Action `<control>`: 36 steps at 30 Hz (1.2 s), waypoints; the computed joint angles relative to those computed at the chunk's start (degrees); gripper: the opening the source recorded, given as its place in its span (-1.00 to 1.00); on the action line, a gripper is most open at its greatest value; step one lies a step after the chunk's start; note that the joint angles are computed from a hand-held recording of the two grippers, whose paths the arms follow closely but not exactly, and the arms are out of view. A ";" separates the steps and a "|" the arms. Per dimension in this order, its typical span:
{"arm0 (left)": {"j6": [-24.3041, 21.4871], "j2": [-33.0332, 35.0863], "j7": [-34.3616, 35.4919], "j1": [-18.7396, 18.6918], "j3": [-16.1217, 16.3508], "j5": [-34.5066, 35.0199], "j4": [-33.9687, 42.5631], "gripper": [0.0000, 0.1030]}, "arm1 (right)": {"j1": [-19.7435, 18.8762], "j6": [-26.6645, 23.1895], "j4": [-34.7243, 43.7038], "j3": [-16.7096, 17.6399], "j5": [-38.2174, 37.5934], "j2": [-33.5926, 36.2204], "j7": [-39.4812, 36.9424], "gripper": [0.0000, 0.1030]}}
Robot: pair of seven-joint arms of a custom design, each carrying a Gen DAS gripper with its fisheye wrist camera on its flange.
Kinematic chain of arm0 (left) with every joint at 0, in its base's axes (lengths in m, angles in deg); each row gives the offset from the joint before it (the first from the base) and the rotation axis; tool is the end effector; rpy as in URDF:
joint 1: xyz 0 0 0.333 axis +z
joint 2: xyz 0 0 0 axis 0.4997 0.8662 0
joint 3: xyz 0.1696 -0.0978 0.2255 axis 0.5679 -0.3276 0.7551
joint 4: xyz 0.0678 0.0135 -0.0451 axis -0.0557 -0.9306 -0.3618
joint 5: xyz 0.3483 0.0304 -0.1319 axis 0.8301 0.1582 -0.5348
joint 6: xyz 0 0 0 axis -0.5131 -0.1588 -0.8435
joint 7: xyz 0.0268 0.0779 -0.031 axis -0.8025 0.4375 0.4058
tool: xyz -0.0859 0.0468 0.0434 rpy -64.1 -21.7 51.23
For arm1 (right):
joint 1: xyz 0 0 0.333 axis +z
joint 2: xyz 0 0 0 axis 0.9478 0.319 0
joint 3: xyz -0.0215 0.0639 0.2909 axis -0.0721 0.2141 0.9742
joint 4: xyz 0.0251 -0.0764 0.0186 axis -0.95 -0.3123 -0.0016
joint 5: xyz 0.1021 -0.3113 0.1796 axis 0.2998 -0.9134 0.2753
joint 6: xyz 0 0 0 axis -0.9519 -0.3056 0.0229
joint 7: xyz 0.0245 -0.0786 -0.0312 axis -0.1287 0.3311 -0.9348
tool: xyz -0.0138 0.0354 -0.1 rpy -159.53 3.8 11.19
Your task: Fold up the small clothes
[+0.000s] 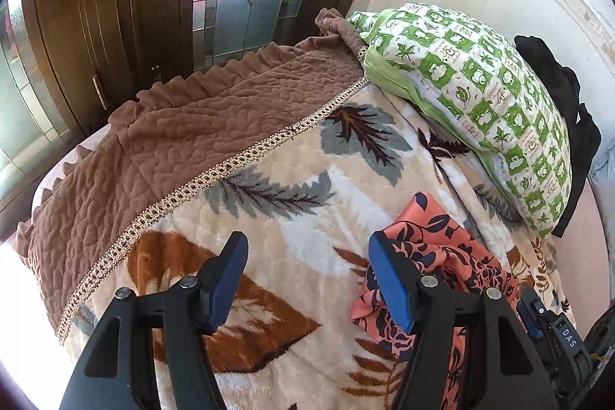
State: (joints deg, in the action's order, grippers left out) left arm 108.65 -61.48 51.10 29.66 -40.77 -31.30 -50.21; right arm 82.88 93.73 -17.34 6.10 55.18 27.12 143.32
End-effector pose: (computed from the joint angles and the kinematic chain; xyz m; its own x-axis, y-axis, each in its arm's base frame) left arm 0.4521 -0.0674 0.4769 0.7636 -0.5845 0.2744 -0.4070 -0.7657 -0.4981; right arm 0.6141 0.1720 0.4442 0.2637 -0.7930 -0.5492 -0.8658 0.0564 -0.4972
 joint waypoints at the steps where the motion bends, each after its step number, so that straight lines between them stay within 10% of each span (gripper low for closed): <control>1: -0.16 0.00 -0.17 0.05 -0.09 0.05 0.03 0.29 | -0.84 -2.22 0.32 -0.02 0.96 0.11 -0.62 -0.06; 3: 0.00 0.31 0.05 -0.09 0.01 -0.19 0.20 0.29 | -1.75 -2.91 0.03 0.04 4.26 0.27 -0.50 0.83; 5: 0.00 0.79 0.72 -0.22 0.03 -0.22 0.55 0.29 | -2.37 -2.42 0.49 0.60 8.23 1.25 -2.83 0.81; 9: -0.86 1.80 1.55 -0.29 -0.17 0.09 1.63 0.29 | -2.31 -8.13 5.62 0.57 5.11 6.57 0.15 0.34; 14: -1.26 2.42 1.69 -0.28 -0.09 -0.01 2.21 0.29 | -1.56 -6.47 3.32 1.64 2.83 4.96 -2.05 -0.93; 23: -2.64 3.92 2.45 -1.27 -0.81 0.65 3.77 0.29 | -3.47 6.06 -11.51 -3.21 17.60 -14.51 -19.91 -0.95; 30: -5.11 10.70 6.76 -4.07 -2.81 1.48 10.49 0.29 | -9.70 15.96 -17.51 -10.62 6.06 -19.22 -16.59 -0.95; 36: -6.87 19.31 13.01 -8.45 -5.16 4.63 19.29 0.29 | -16.25 7.03 -20.37 -15.27 3.64 -17.74 -14.80 -0.94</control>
